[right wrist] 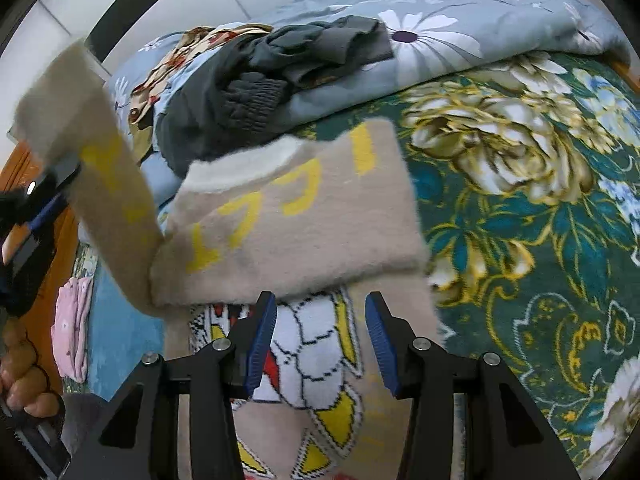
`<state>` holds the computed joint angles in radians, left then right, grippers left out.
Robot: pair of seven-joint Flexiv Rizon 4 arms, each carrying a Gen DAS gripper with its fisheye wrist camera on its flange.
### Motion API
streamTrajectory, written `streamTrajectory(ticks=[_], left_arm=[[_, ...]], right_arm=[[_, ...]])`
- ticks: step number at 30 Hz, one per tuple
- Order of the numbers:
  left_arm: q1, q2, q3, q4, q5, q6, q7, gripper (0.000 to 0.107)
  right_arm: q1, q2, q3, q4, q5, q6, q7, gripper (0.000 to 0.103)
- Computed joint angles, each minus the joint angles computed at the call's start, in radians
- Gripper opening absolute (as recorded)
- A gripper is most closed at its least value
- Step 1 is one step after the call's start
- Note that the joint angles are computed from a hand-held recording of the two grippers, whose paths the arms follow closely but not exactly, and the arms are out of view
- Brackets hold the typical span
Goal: Fold clothes
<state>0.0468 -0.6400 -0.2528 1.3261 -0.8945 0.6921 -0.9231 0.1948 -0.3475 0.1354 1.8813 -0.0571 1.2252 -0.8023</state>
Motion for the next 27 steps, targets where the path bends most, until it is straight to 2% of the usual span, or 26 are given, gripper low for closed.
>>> streamTrajectory(ticks=[7, 12, 14, 15, 16, 19, 23, 27], left_arm=[[-0.071, -0.034, 0.068, -0.038, 0.235, -0.135, -0.111, 0.010], [-0.073, -0.037, 0.085, -0.017, 0.297, -0.203, -0.148, 0.016], [-0.063, -0.031, 0.080, 0.001, 0.289, -0.233, -0.159, 0.029], [-0.051, -0.035, 0.070, -0.003, 0.271, -0.265, -0.165, 0.052], [-0.039, -0.040, 0.061, -0.009, 0.251, -0.300, -0.171, 0.064], [-0.010, -0.042, 0.048, -0.014, 0.194, -0.349, -0.164, 0.065], [0.020, 0.003, 0.080, 0.040, 0.141, -0.251, -0.140, 0.065], [0.024, 0.026, 0.153, 0.075, 0.212, -0.091, -0.200, 0.065]], right_arm=[[-0.009, 0.015, -0.001, 0.026, 0.014, 0.004, 0.017, 0.048], [-0.018, 0.013, 0.008, 0.026, 0.030, -0.006, 0.003, 0.048], [-0.022, 0.010, 0.011, 0.024, 0.040, -0.012, -0.004, 0.048], [-0.023, 0.010, 0.013, 0.024, 0.045, -0.013, -0.006, 0.048], [-0.024, 0.010, 0.014, 0.025, 0.048, -0.014, -0.009, 0.048], [-0.034, 0.005, 0.024, 0.017, 0.071, -0.019, -0.030, 0.048], [-0.062, -0.003, 0.050, -0.008, 0.128, -0.005, -0.095, 0.048], [-0.111, -0.042, 0.095, -0.071, 0.252, -0.008, -0.146, 0.050]])
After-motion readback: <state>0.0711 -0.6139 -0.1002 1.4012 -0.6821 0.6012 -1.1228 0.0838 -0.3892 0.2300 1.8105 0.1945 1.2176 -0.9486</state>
